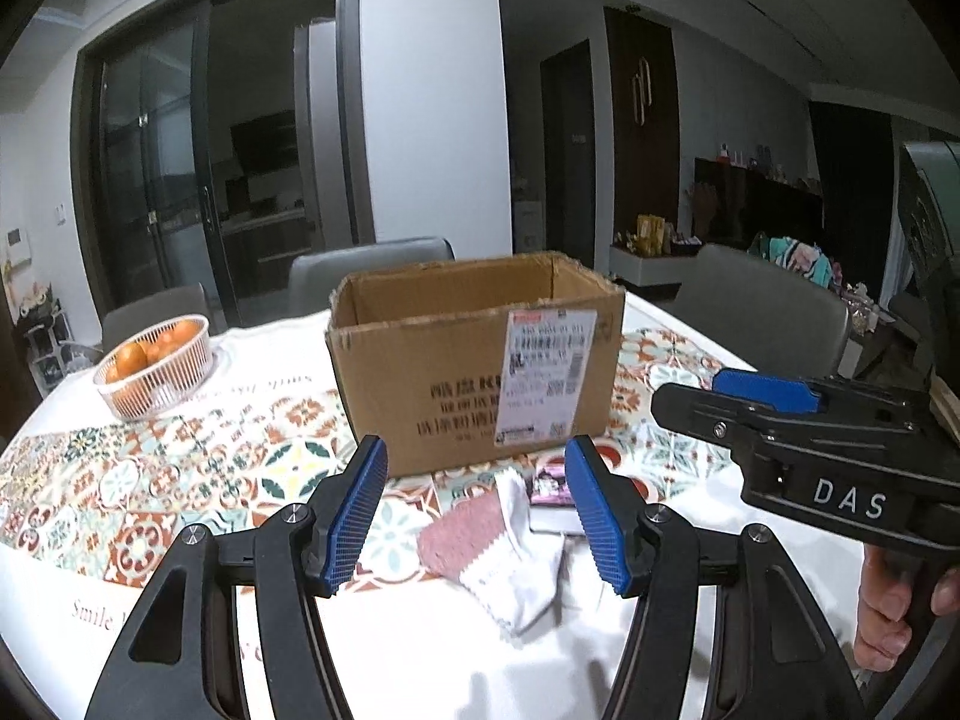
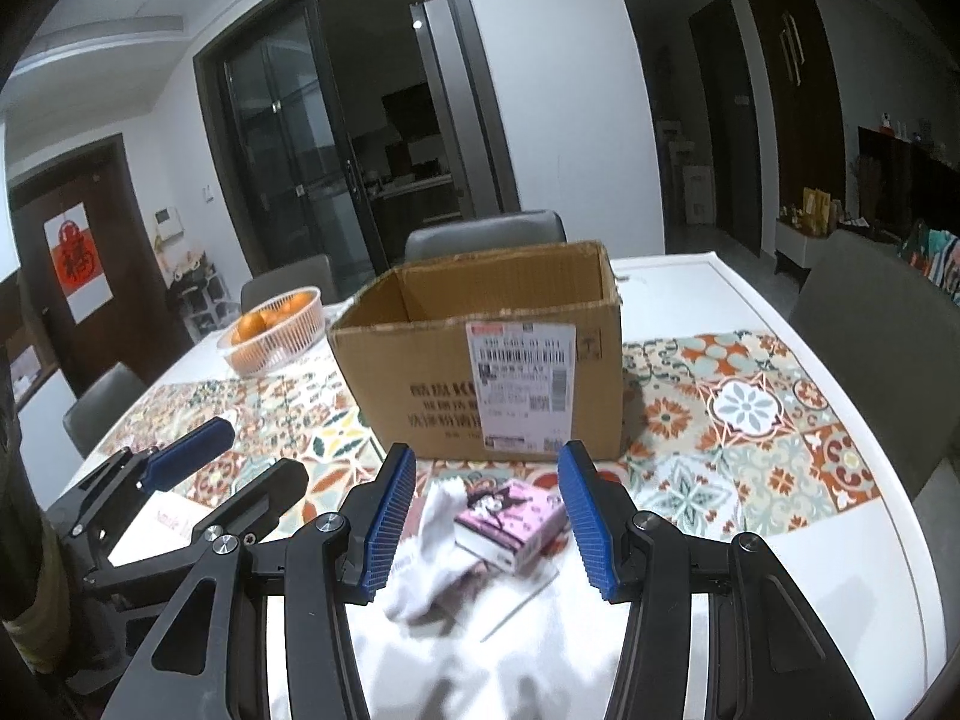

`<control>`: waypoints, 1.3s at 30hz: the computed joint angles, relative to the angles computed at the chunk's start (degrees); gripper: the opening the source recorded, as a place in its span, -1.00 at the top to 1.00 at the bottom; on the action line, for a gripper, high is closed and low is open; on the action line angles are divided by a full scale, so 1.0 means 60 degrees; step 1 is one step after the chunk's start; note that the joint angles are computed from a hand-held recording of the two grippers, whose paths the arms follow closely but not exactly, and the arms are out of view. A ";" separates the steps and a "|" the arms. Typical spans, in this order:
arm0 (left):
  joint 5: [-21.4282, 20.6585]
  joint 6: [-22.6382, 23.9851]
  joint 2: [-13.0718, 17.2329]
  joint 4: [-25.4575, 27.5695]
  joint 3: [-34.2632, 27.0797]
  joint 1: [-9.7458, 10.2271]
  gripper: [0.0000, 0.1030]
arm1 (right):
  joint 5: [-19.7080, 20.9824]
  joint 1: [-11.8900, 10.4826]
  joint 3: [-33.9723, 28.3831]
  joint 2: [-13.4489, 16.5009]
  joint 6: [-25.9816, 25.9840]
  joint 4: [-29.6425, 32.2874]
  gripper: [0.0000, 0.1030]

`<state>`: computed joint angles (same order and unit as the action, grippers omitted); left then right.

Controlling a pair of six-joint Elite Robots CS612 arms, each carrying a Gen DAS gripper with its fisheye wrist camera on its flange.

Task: Organize soft objects
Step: 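Move both tools back toward the white socks and tissue pack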

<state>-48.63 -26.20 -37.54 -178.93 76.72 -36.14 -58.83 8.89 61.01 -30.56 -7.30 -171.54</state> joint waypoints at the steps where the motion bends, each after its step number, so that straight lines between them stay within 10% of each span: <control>1: -0.0048 -0.0066 0.0001 0.0091 0.0015 -0.0002 -0.18 | -0.0001 -0.0003 0.0017 -0.0002 -0.0061 0.0072 0.01; 39: -0.1312 -0.2598 0.0617 0.3214 -0.0841 0.0132 -0.20 | 0.1042 -0.0030 -0.2215 0.1322 -0.3498 0.3909 -0.42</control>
